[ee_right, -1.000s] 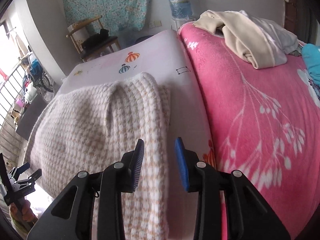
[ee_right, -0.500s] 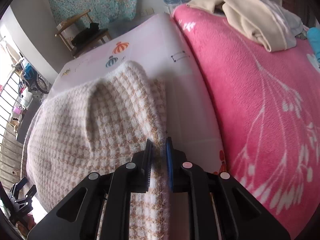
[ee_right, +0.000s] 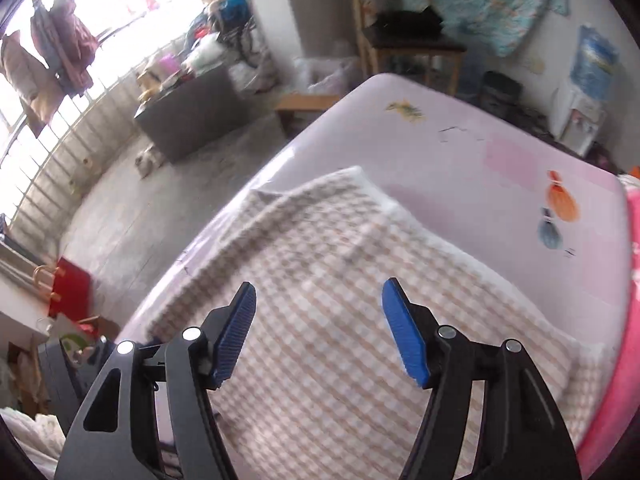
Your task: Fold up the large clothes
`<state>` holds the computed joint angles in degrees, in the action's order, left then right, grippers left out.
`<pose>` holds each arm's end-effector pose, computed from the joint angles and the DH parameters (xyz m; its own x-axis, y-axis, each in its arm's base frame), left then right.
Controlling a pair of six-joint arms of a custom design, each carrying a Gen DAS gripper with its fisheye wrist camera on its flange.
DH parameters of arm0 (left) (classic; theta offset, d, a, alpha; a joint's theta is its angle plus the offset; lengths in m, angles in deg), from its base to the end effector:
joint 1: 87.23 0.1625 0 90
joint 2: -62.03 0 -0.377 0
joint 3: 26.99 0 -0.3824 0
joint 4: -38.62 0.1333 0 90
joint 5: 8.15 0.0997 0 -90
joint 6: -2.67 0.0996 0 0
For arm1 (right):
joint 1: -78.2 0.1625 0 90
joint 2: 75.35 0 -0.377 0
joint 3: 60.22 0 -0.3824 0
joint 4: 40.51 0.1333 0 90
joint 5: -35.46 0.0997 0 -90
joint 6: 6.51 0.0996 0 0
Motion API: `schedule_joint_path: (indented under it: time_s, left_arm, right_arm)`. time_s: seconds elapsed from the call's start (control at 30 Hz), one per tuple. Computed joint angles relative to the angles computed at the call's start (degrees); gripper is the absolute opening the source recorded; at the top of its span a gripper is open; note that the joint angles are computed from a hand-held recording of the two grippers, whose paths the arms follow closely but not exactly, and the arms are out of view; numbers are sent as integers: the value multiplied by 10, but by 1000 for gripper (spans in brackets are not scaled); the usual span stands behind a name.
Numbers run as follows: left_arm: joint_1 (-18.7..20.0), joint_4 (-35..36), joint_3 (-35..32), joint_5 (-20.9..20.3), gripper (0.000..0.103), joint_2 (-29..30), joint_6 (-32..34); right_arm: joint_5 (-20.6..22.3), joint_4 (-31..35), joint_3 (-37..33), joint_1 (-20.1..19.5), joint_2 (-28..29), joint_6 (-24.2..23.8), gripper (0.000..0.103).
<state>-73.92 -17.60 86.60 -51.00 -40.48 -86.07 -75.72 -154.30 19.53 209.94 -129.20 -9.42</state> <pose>-0.2605 -0.2736 0.3387 -0.6820 -0.1460 -0.7166 0.3618 0.7843 -0.5040 0.5137 -0.4296 0.2034 -0.6523 -0.6677 0.3587 -0.6993 0.7127 0.0551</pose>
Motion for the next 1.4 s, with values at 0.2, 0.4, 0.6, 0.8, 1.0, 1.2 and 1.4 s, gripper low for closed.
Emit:
schedule_joint_path:
  time_s: [0.2,0.4,0.6,0.8,1.0,1.2,1.4]
  left_arm:
    - [1,-9,11,6,95,-6,-2]
    - [-5,-12,20,12,95,-19,-1]
    - [-14,-12,30,18,95,-38,-2]
    - [-29,3,32,20,95,-54,-19]
    - [-24,8,30,18,95,-47,-20]
    - [-22,6,30,18,95,-49,-22]
    - [-18,4,26,20,95,-49,-12]
  right_arm:
    - [9,216,-303,-10,245,96,64]
    - [-55,373,-457,-17,353,190,39]
    - [-75,321,-385,-7,310,172,9]
    - [-40,192,-316,18,255,82,8]
    - [-46,161,-301,9,277,77,8]
    - [-20,141,-288,-10,273,68,19]
    - [75,171,-268,2,228,-4,25]
